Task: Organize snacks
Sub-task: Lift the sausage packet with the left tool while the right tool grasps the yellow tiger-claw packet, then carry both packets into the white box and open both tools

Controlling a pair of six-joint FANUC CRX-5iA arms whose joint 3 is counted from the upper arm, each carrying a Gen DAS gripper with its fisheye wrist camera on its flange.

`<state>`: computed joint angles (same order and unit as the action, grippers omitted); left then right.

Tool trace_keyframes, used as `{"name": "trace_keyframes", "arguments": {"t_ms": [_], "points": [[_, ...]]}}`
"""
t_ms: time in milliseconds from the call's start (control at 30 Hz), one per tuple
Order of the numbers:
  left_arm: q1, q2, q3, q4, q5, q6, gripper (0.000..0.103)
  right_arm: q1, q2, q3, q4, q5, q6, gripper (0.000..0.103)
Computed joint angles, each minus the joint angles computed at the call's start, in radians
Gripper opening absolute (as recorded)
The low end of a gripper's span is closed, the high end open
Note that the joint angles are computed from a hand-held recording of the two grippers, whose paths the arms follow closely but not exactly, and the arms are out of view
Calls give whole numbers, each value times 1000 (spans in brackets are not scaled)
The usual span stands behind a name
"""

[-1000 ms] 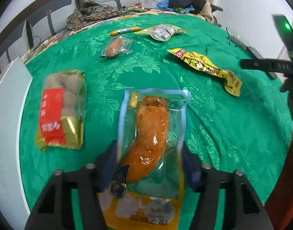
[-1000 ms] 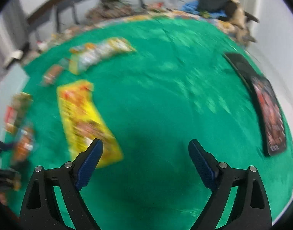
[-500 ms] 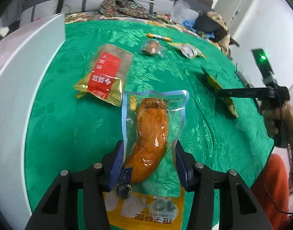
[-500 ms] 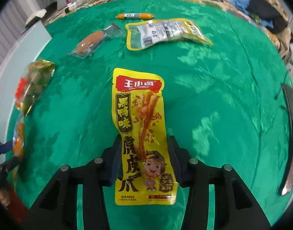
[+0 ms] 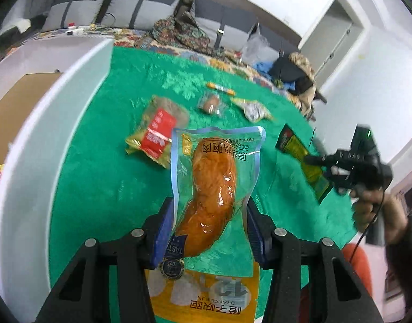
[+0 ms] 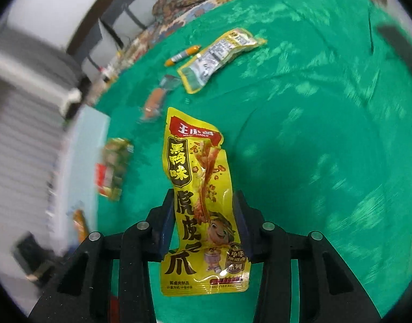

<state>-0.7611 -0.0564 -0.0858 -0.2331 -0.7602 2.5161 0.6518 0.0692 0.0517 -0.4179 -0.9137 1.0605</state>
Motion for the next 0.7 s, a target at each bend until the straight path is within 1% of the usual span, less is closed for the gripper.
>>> {"name": "trace_keyframes", "arguments": {"t_ms": [67, 167, 267, 400, 467, 567, 600, 633, 667, 700], "points": [[7, -36, -14, -14, 5, 33, 50, -33, -13, -10, -129, 36, 23, 43], [32, -109, -47, -34, 9, 76, 50, -49, -20, -2, -270, 64, 74, 43], [66, -177, -67, -58, -23, 100, 50, -23, -3, 49, -331, 70, 122, 43], [112, -294, -89, -136, -129, 145, 50, 53, 68, 201, -415, 63, 198, 43], [139, -345, -95, -175, -206, 150, 51, 110, 130, 311, -444, 53, 223, 43], [211, -417, -122, -189, -310, 124, 51, 187, 217, 446, -455, 44, 227, 43], [235, -438, -131, -200, -352, 119, 54, 227, 256, 504, -438, 44, 217, 43], [247, -447, -133, -215, -386, 121, 60, 255, 285, 545, -419, 45, 205, 44], [262, -452, -135, -228, -423, 120, 64, 287, 322, 594, -396, 46, 190, 44], [271, -450, -132, -247, -473, 126, 73, 322, 367, 652, -374, 46, 173, 46]]}}
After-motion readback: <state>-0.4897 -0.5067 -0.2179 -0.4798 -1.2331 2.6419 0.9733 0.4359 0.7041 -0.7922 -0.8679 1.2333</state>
